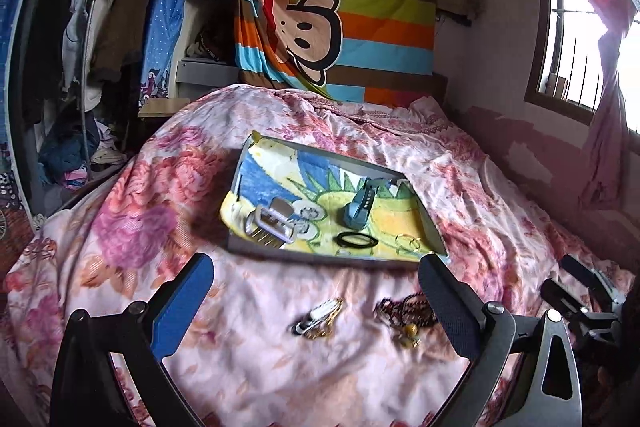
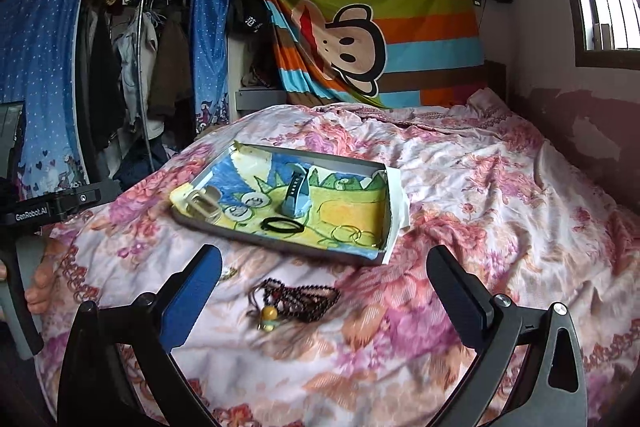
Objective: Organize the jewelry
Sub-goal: 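Pull both open tools back from the tray toward the remaining jewelry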
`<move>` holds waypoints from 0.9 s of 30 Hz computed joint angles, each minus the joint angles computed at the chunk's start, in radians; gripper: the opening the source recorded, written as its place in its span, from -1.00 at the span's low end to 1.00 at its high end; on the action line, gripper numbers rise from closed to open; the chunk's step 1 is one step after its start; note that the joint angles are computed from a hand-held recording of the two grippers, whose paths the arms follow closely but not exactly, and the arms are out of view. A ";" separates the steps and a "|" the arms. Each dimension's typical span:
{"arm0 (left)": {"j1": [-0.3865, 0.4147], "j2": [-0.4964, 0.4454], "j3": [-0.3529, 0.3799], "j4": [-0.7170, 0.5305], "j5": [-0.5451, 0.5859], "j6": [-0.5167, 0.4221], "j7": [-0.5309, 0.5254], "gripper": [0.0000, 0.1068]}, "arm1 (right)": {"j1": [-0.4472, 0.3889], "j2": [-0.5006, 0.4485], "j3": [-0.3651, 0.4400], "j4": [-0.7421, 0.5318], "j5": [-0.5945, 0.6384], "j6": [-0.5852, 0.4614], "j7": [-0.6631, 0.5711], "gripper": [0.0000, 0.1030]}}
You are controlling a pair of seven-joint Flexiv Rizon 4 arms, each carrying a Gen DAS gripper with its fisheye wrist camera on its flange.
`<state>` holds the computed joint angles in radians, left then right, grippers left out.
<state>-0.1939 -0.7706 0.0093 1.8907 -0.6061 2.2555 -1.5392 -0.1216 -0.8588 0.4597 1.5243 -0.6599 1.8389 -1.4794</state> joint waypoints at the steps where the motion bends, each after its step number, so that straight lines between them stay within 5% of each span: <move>1: 0.000 0.000 0.001 0.014 0.005 0.012 -0.004 0.93 | 0.001 0.007 -0.006 0.012 0.004 0.006 0.000 0.95; 10: 0.024 0.003 -0.002 0.076 0.109 -0.030 0.023 0.92 | -0.089 0.008 0.094 0.081 -0.014 -0.087 -0.048 0.95; 18: -0.085 -0.008 0.088 0.055 -0.020 -0.163 0.148 0.92 | -0.127 -0.043 0.201 0.040 0.048 -0.269 -0.154 0.95; 27: -0.189 -0.035 0.195 0.019 -0.137 -0.286 0.191 0.92 | -0.079 -0.051 0.175 0.000 0.164 -0.375 -0.210 0.95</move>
